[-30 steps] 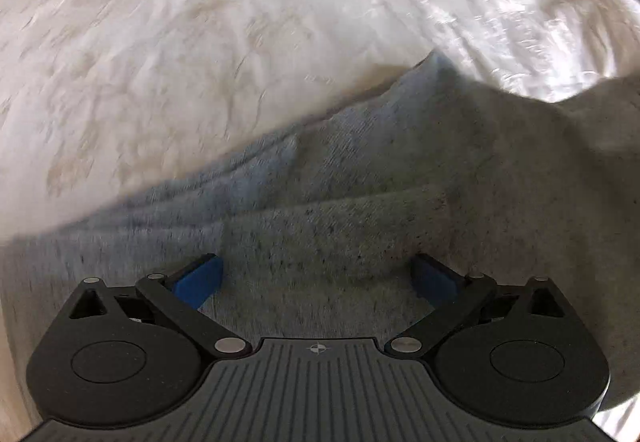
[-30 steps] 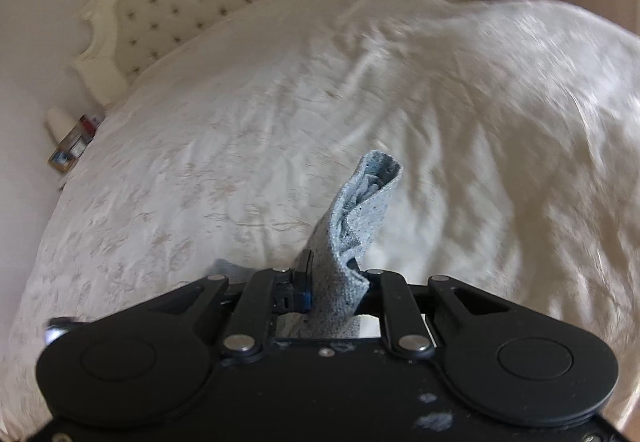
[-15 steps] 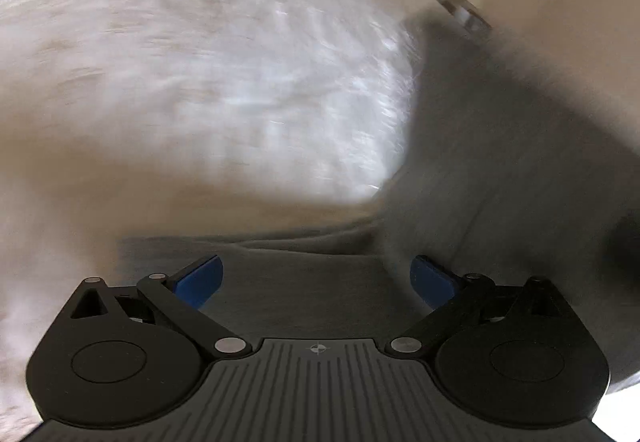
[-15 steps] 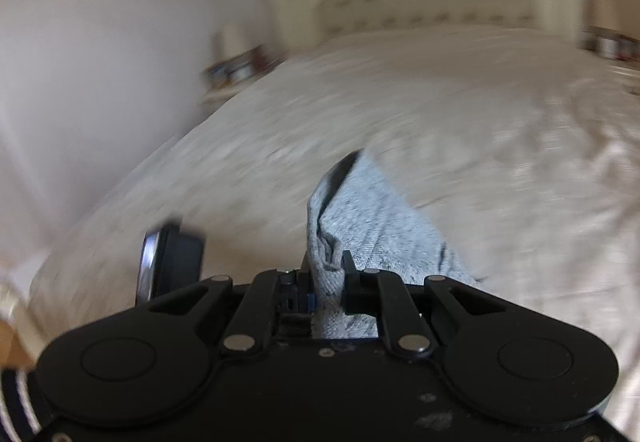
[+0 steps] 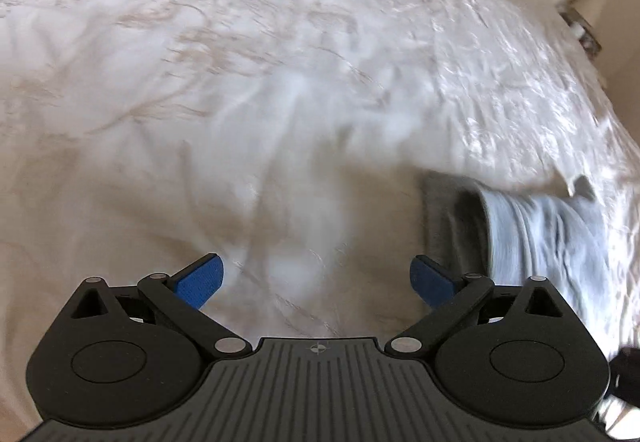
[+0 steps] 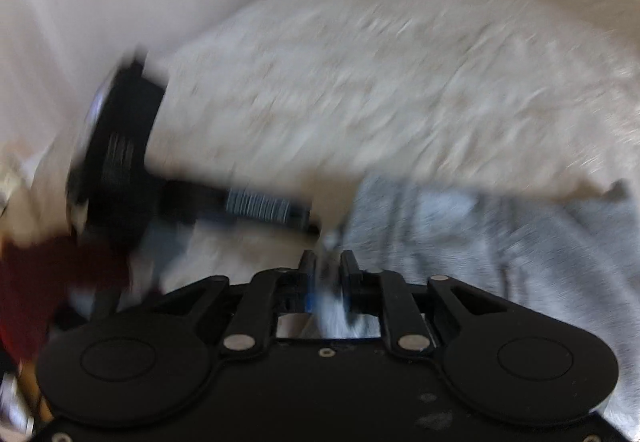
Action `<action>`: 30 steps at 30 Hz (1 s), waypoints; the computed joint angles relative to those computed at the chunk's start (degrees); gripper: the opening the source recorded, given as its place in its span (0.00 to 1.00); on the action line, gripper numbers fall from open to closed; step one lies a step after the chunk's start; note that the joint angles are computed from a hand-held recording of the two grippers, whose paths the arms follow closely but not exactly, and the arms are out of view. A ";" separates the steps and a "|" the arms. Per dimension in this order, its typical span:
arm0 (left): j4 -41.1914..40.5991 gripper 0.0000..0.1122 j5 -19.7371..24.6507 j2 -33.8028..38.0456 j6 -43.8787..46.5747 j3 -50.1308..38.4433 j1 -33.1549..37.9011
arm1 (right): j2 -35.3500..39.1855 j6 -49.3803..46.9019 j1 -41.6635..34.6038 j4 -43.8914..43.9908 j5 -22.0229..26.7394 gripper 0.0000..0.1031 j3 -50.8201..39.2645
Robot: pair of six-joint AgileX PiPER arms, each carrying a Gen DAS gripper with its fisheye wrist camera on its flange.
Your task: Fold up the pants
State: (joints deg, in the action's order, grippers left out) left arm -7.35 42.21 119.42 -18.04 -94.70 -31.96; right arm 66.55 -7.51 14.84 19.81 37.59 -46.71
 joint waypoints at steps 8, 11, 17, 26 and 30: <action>-13.31 0.91 3.29 1.79 12.00 -6.23 1.16 | -8.40 7.89 -8.30 -6.56 5.77 0.18 -0.91; -15.99 0.91 5.96 4.78 14.86 -11.82 -0.50 | -7.11 12.09 -15.48 -12.19 5.10 0.18 -0.77; -15.36 0.91 9.67 8.08 17.65 -19.12 -4.67 | 3.16 11.34 -32.17 -10.21 0.48 0.21 -2.62; -13.33 0.91 10.64 6.75 20.17 -15.60 -7.52 | -4.15 0.27 -33.46 -1.36 10.10 0.22 6.94; -13.07 0.91 9.46 3.68 19.32 -9.66 -7.94 | -11.44 4.44 -29.04 -4.04 11.87 0.22 11.49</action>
